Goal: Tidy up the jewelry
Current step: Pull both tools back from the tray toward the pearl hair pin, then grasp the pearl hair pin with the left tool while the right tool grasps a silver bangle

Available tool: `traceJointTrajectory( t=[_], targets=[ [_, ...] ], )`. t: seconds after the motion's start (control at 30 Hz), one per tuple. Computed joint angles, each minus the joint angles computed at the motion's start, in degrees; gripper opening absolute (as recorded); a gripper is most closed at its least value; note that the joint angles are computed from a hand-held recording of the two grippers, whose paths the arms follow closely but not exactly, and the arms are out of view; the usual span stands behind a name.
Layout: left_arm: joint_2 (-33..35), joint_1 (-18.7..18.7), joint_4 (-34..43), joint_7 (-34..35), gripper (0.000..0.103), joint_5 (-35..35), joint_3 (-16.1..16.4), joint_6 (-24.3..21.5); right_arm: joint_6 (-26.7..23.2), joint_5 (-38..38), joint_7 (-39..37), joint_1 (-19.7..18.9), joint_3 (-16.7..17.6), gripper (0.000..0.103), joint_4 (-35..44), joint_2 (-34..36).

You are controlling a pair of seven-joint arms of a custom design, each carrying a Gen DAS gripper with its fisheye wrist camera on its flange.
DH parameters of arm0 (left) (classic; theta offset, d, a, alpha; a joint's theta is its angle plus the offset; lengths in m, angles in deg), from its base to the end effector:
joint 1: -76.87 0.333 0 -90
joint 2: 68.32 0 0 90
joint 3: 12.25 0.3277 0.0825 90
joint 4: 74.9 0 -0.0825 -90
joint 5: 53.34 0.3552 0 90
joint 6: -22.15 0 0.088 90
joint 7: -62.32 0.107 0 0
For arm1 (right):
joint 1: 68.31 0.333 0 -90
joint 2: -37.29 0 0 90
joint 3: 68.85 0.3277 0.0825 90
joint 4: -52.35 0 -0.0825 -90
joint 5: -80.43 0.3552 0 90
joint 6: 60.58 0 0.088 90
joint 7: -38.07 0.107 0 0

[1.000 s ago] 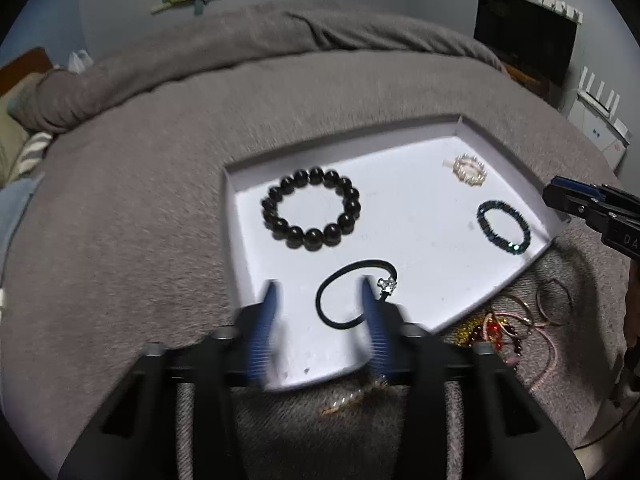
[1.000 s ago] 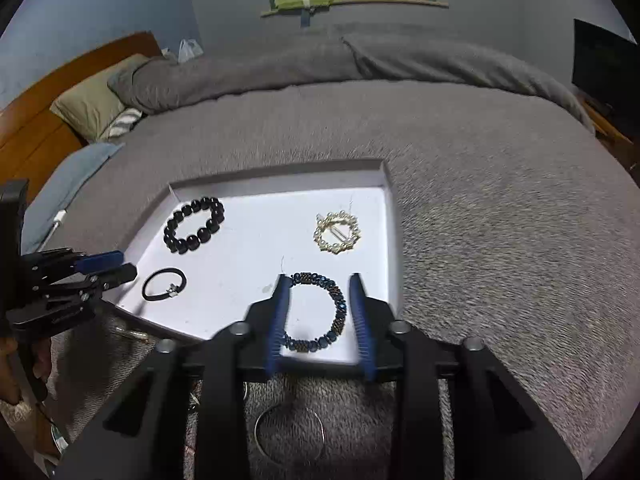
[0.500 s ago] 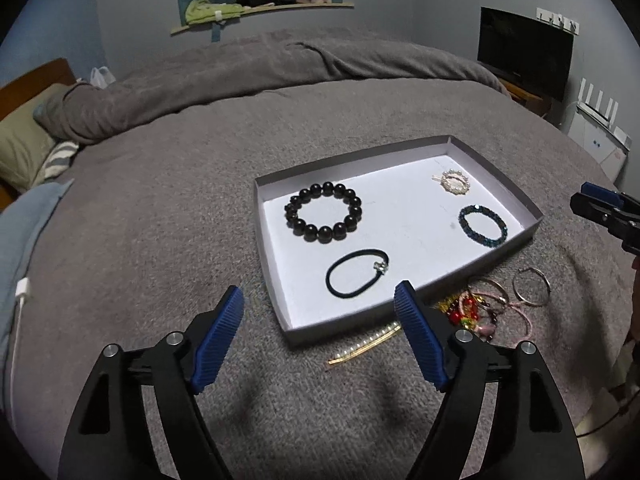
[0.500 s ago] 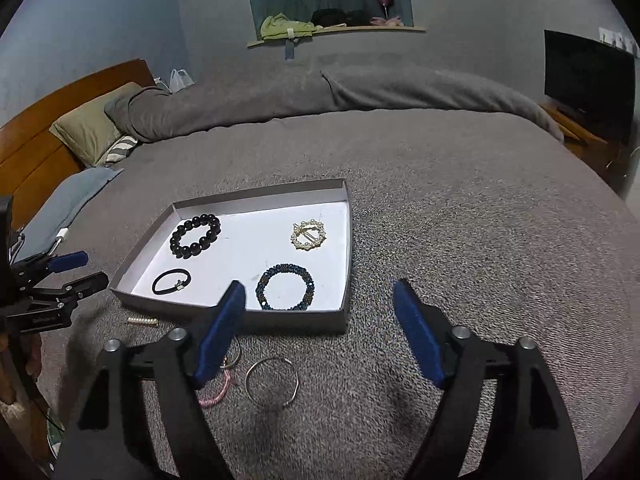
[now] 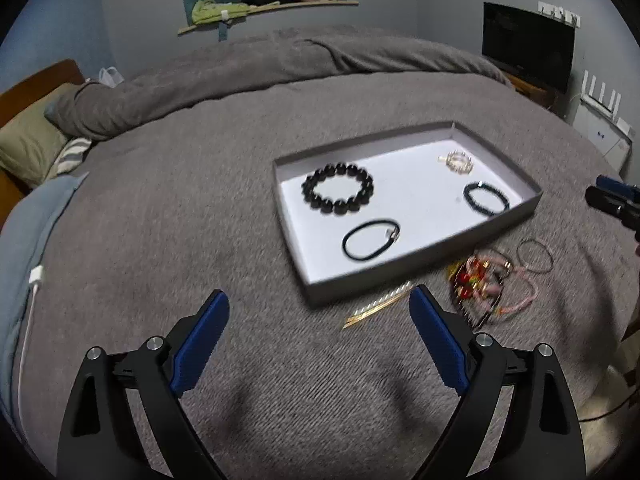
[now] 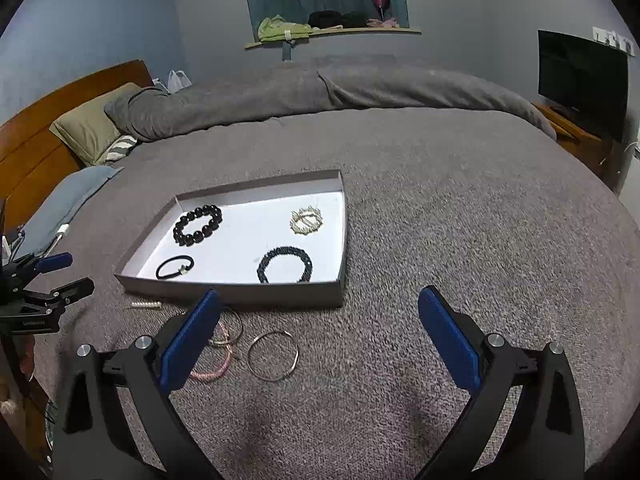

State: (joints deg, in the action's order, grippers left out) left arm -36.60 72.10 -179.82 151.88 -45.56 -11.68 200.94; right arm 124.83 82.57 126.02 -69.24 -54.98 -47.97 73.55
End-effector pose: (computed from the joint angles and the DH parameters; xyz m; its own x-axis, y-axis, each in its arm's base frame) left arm 0.6800 -0.0627 0.3459 -0.1666 -0.9816 -0.0930 -0.7236 0.1858 -0.6648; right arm 0.6924 0.1197 0.3521 0.1740 -0.9747 -0.1406 -0.6568 -0.0085 -0.7540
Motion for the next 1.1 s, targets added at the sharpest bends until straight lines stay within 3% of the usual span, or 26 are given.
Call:
traceJointTrajectory(
  t=[0.1, 0.43, 0.6, 0.8, 0.9, 1.03, 1.1],
  targets=[
    [0.15, -0.43, -0.81, 0.18, 0.092, 0.66, 0.64, -0.14, 0.13, -0.03, -0.14, -0.12, 0.03, 0.098, -1.06, -0.23],
    [3.77, 2.55, 3.07, 2.2, 0.092, -1.13, -3.89, -4.59, -1.52, 0.41, -0.98, 1.02, -1.22, 0.098, -1.55, 0.23],
    [5.32, 1.07, 5.56, 0.5, 0.092, -1.81, -3.46, -7.66, -1.88, 0.82, -1.55, 0.38, -0.38, 0.098, -1.12, 0.76],
    [7.19, 3.14, 7.88, 2.73, 0.091, -3.11, -7.3, -8.51, -2.07, 0.81, -3.33, -0.64, 0.94, 0.098, -1.26, 1.05],
    [8.53, 5.16, 9.77, 4.74, 0.088, -5.04, -9.98, -9.87, -1.8, 1.0, -3.92, -1.37, 1.6, 0.098, -1.55, 1.04],
    [9.71, 4.47, 11.9, 6.16, 0.068, -5.43, -9.45, -11.8, -2.31, 1.25, -4.69, -2.32, 2.55, 0.098, -1.26, 1.42],
    [10.28, 4.22, 12.73, 7.01, 0.064, -5.38, -9.31, -12.32, -2.51, 1.42, -5.08, -2.47, 2.74, 0.098, -1.16, 1.54]
  ],
)
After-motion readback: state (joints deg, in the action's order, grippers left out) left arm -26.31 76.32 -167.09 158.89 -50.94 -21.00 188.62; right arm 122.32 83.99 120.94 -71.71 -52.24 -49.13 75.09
